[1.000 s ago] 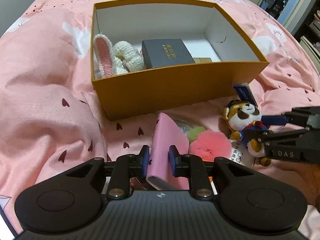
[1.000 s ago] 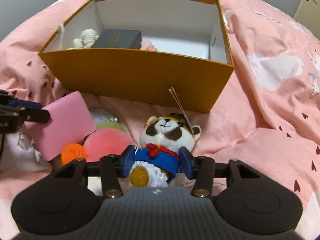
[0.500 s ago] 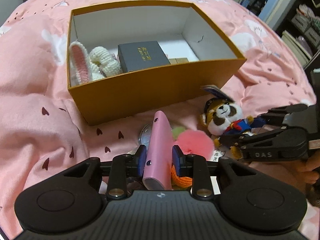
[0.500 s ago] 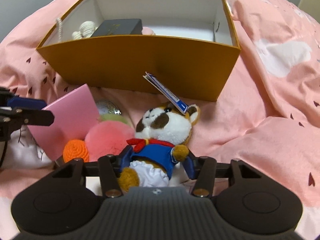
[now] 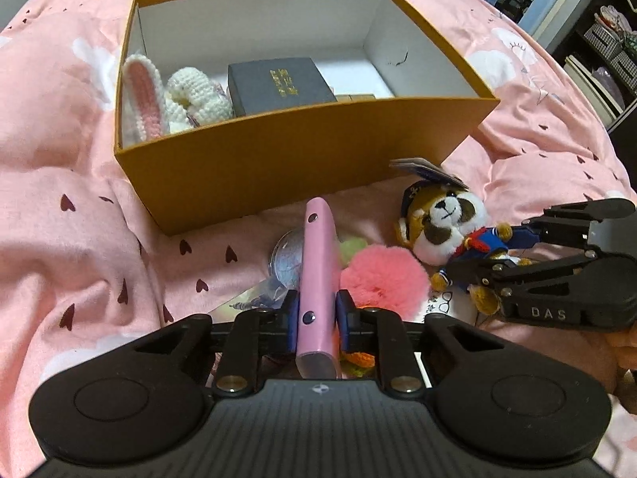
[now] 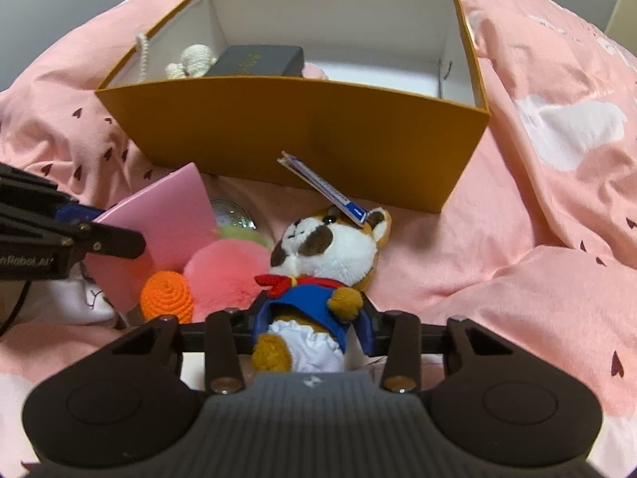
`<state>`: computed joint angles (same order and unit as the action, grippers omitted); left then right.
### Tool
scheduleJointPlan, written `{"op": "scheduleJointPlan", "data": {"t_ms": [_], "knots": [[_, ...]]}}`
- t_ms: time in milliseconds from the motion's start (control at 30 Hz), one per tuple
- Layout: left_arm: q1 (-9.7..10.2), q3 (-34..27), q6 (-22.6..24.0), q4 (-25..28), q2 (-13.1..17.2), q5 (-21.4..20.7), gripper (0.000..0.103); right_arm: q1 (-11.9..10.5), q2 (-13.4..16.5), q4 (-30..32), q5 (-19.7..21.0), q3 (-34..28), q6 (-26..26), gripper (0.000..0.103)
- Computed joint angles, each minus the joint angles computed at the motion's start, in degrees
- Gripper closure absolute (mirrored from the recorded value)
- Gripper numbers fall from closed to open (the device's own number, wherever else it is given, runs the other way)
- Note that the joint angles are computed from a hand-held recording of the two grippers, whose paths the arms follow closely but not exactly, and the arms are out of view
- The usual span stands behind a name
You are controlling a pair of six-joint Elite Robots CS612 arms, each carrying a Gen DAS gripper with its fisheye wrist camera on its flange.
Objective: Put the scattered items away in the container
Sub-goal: 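Lift and carry the pink wallet and plush dog over the orange box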
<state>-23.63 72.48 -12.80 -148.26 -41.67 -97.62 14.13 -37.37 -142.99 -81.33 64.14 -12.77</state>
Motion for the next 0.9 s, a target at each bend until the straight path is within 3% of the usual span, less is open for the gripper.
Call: {"op": "scheduleJointPlan", "data": {"t_ms": [600,900], "knots": [[0.44,3.3,-2.4,-15.1,-3.1,-0.6,0.083,-1.3,-5.6,-13.9,7.0,6.0,-3.7,0.06],[0.5,-0.4,-1.5,-19.7,-1.9,2.5,0.083,-1.2,-3.4,-18.3,7.6,0.9,-3.7,0.06]]}}
